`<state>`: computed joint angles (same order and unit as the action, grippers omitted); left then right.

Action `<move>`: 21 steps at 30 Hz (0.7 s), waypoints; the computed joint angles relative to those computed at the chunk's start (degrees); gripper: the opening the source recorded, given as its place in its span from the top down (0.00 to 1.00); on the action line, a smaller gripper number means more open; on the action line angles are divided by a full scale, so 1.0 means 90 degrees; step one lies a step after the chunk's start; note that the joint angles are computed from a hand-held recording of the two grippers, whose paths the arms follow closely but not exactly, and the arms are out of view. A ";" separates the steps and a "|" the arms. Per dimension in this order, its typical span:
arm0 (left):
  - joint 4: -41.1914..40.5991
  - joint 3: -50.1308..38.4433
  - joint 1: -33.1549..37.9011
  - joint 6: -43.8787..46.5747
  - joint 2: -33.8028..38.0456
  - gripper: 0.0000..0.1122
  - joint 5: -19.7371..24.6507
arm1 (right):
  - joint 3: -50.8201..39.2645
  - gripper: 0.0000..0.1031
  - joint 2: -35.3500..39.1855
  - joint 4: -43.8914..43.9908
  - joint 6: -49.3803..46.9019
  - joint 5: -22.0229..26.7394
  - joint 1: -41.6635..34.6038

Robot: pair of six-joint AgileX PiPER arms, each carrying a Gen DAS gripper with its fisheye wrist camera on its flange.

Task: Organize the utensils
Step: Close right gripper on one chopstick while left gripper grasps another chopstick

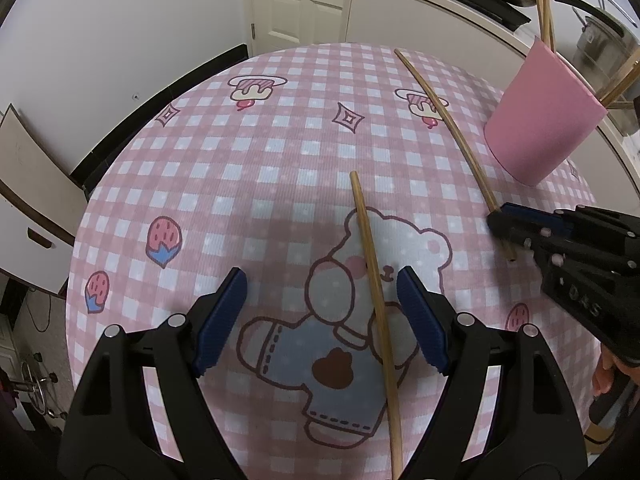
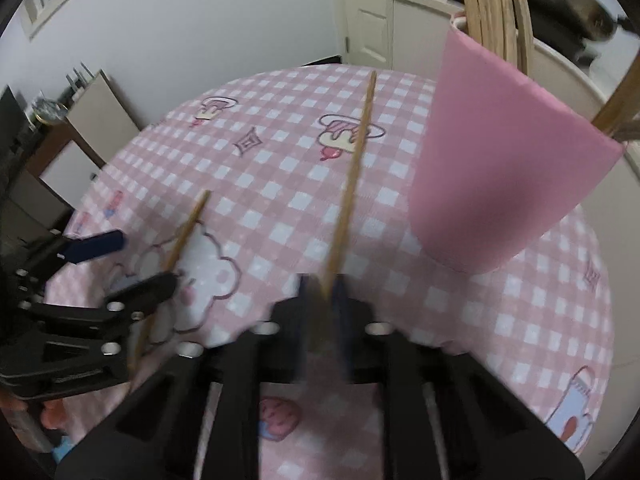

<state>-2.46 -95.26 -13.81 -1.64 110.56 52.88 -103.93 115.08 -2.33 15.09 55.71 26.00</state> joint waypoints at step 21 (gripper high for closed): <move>-0.0311 -0.0054 -0.0056 0.0054 -0.0115 0.32 0.0171 | 0.1516 0.94 -0.1529 0.0440 -0.0861 0.0680 0.0065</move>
<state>-5.25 -95.74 -14.31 -1.15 109.53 54.42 -90.28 101.31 1.62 7.35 61.83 26.59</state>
